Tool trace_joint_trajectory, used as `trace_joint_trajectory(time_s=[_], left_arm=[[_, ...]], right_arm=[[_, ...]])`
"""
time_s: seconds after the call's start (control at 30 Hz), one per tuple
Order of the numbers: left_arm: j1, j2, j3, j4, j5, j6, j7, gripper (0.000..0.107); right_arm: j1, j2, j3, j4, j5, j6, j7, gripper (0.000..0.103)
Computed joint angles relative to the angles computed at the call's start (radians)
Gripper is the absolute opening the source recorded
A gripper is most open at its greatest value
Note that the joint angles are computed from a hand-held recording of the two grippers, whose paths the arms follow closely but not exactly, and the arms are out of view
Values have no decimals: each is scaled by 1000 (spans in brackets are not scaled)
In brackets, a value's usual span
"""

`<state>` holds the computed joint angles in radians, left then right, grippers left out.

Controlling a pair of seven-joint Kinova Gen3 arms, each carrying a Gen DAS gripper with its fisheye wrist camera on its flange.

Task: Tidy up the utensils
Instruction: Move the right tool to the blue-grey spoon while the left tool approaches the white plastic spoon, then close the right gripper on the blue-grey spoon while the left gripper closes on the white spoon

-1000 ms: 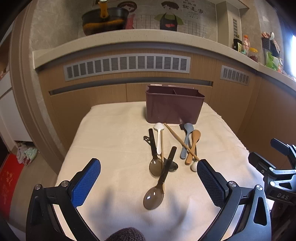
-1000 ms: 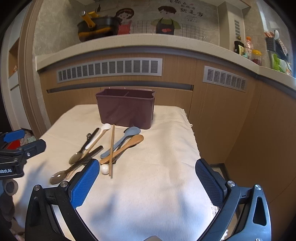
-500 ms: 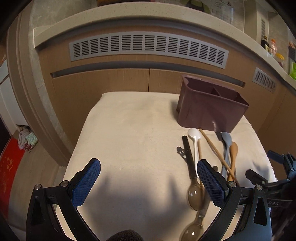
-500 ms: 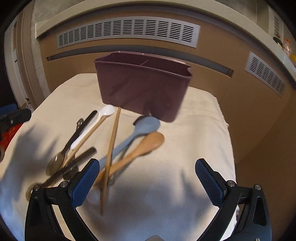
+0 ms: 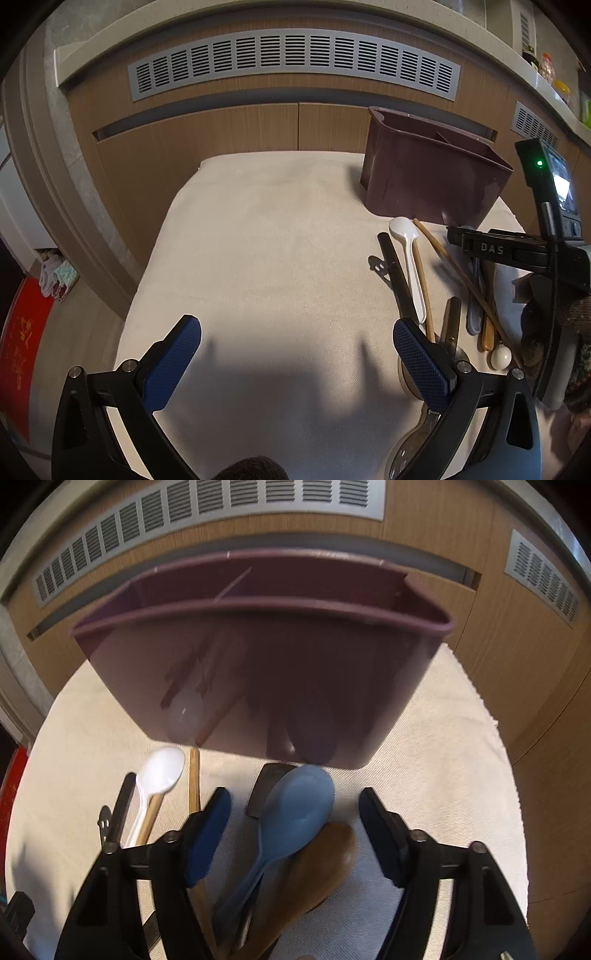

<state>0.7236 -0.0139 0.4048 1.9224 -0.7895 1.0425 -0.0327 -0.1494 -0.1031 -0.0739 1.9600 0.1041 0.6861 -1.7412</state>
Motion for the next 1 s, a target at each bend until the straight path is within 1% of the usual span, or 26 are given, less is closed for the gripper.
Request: trace_joint_trajectory(time_s=[0.07, 0.1, 0.2, 0.27, 0.33, 0.37, 0.47, 0.53, 0.57, 0.63, 0.7, 0.73, 0.77, 0.8, 0.87, 0.9, 0.97, 1.0], left_arm=[[-10, -8, -10, 7, 22, -26, -19, 103], [-13, -8, -10, 9, 27, -31, -22, 103], [-20, 3, -10, -2, 38, -33, -33, 103], [-18, 13, -11, -15, 43, -30, -42, 103], [-10, 25, -13, -31, 42, -21, -49, 103], [-4, 33, -13, -42, 40, -15, -52, 103], [21, 57, -16, -77, 27, 10, -65, 103], [36, 72, -24, -98, 23, 8, -82, 103], [40, 75, -31, -99, 18, -12, -91, 103], [43, 74, -46, -84, -12, -71, -84, 103], [35, 81, -63, -79, -31, -125, -87, 103], [37, 84, -92, -81, -22, -163, -108, 103], [20, 90, -106, -90, -3, -198, -145, 103], [-9, 103, -102, -108, 14, -217, -186, 103], [-76, 154, -60, -163, 36, -205, -267, 103], [-87, 189, -50, -201, 32, -175, -308, 103], [-71, 251, -60, -280, 31, -106, -389, 103], [-76, 275, -59, -313, 48, -82, -424, 102]], right_arm=[[-2, -1, 7, -2, -17, 10, 28, 47], [-1, -8, 13, 1, -28, 10, 47, 38], [3, -35, 49, 10, -102, 23, 148, 34], [12, -66, 61, 22, -122, 31, 197, 32], [16, -101, 86, 31, -155, 48, 266, 26], [20, -115, 97, 32, -169, 60, 295, 16], [33, -153, 148, 41, -225, 92, 387, 16], [45, -180, 175, 53, -250, 103, 439, 16], [54, -197, 174, 57, -255, 112, 448, 16], [64, -214, 205, 67, -277, 111, 490, 16], [72, -218, 262, 74, -310, 110, 558, 17], [74, -224, 276, 84, -328, 101, 579, 17], [82, -230, 285, 96, -339, 93, 597, 19], [92, -235, 282, 108, -344, 82, 601, 20], [99, -244, 308, 130, -365, 75, 635, 23], [99, -241, 328, 134, -380, 80, 656, 24], [104, -240, 353, 138, -409, 91, 690, 26], [106, -245, 363, 139, -426, 91, 707, 29]])
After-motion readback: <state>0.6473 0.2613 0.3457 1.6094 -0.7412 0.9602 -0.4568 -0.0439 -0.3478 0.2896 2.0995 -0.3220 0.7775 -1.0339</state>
